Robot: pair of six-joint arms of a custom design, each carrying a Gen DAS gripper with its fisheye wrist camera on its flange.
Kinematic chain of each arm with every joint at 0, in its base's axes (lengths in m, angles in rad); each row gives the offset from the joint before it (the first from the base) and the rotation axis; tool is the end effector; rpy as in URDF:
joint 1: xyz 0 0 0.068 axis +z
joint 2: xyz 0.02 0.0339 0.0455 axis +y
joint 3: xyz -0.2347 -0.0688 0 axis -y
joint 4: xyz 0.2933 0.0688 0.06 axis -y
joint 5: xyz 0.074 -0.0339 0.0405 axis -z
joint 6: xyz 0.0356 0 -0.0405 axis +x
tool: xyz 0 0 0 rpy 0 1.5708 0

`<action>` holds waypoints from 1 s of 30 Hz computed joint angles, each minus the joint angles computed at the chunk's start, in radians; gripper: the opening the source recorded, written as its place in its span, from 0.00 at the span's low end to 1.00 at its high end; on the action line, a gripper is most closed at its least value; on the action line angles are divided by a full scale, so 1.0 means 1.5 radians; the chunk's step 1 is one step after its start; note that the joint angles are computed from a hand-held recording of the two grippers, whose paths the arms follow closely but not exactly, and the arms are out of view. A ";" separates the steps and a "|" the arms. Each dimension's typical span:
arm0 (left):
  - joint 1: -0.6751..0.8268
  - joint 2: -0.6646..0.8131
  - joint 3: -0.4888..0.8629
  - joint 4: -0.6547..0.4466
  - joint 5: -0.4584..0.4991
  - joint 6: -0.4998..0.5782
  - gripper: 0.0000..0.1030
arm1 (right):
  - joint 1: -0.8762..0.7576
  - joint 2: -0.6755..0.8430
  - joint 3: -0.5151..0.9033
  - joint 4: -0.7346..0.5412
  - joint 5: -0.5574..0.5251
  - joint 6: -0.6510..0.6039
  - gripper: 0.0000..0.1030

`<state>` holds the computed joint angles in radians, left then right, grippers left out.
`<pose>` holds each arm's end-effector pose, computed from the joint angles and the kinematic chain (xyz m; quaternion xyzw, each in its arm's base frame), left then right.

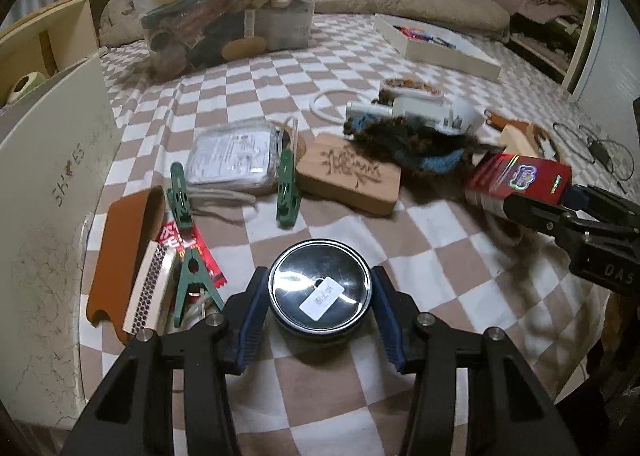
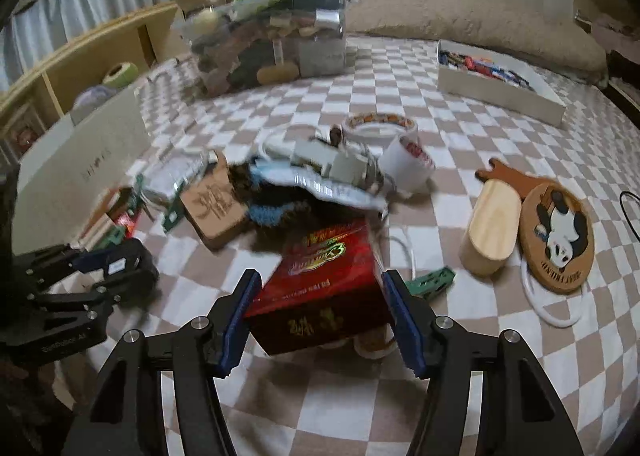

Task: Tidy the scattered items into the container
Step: 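Close the right gripper on the red box while the left grips the black tin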

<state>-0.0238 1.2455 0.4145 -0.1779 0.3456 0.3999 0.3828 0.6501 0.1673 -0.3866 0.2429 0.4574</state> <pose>0.2439 -0.0179 0.0687 0.2456 0.9153 -0.1112 0.2992 0.1802 0.0633 0.0896 0.0764 0.9300 0.0352 0.3578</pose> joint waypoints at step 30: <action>0.006 -0.066 -0.003 -0.044 0.038 -0.011 0.48 | -0.143 -0.001 -0.036 0.106 -0.190 0.017 0.23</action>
<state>-0.0150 1.1462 0.4093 -0.2436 0.4026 0.3832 0.1677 0.6487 0.1137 -0.2274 -0.0428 0.4834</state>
